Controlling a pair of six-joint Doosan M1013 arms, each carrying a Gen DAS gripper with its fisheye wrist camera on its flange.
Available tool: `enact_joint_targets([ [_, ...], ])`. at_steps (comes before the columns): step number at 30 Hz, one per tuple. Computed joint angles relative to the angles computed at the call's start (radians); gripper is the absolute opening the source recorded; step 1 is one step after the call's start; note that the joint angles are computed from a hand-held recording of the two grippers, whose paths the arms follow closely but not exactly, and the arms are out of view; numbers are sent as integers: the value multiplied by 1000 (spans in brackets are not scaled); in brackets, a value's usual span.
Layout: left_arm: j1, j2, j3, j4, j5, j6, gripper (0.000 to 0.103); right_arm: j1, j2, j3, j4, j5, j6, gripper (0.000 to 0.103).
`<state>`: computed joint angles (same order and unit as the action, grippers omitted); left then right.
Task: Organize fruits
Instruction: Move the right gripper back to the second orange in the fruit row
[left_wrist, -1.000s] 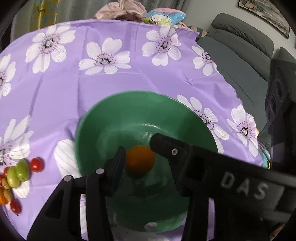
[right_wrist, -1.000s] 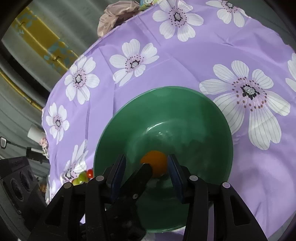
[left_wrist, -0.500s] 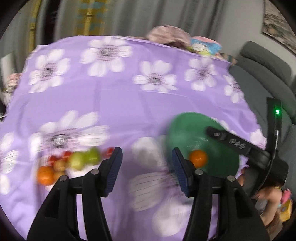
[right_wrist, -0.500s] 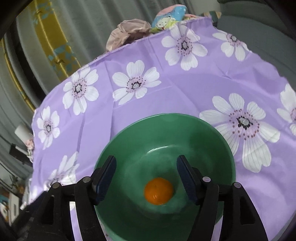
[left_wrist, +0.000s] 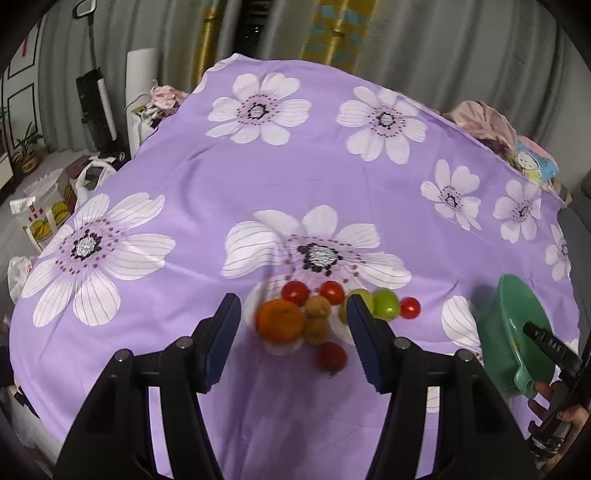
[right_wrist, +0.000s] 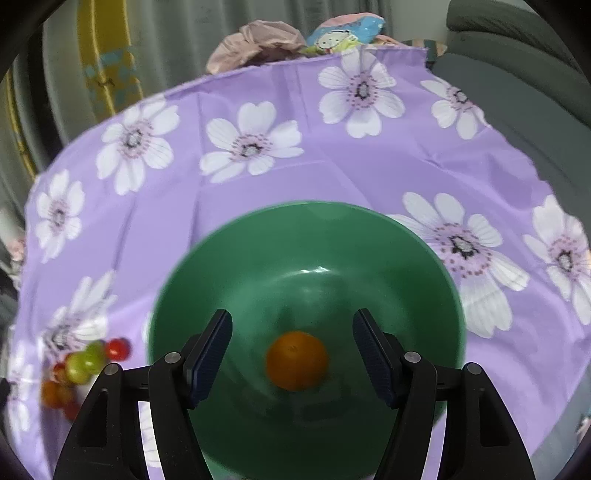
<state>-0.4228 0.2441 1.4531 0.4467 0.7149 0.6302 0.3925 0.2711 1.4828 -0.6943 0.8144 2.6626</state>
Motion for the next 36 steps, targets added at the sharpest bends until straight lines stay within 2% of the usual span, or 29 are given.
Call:
enact_joint_targets([
  [4,25,0,1,-90,-16,44,66,-6,-12,24,-6,-73,42,68],
  [10,41,-6,7,-120,-13,48,70,-29,-28,35,147,-124,-42,68],
  [13,47,-7,6,-132,-2,44,70,-21,-28,20,197,-77,-129,68],
  [16,53,-9,9,-136,-4,36,70,-23,-42,30,295,-114,-257,68],
  [19,60,-10,11,-152,-7,40,72,-12,-46,25,282,-100,-246,69],
  [22,66,-11,10,-165,-1,42,73,-5,-53,25,307,-105,-320,78],
  [27,80,-20,19,-179,-11,31,74,30,-59,15,185,-47,-271,79],
  [29,87,-27,29,-178,-24,14,75,38,-66,13,192,-77,-284,79],
  [31,93,-31,33,-177,-26,-1,76,47,-68,11,263,-154,-361,79],
  [32,98,-32,36,-178,-24,-10,76,51,-60,-1,329,-167,-423,79],
  [36,109,-32,38,-187,-11,-23,76,59,21,-103,725,-129,-793,79],
])
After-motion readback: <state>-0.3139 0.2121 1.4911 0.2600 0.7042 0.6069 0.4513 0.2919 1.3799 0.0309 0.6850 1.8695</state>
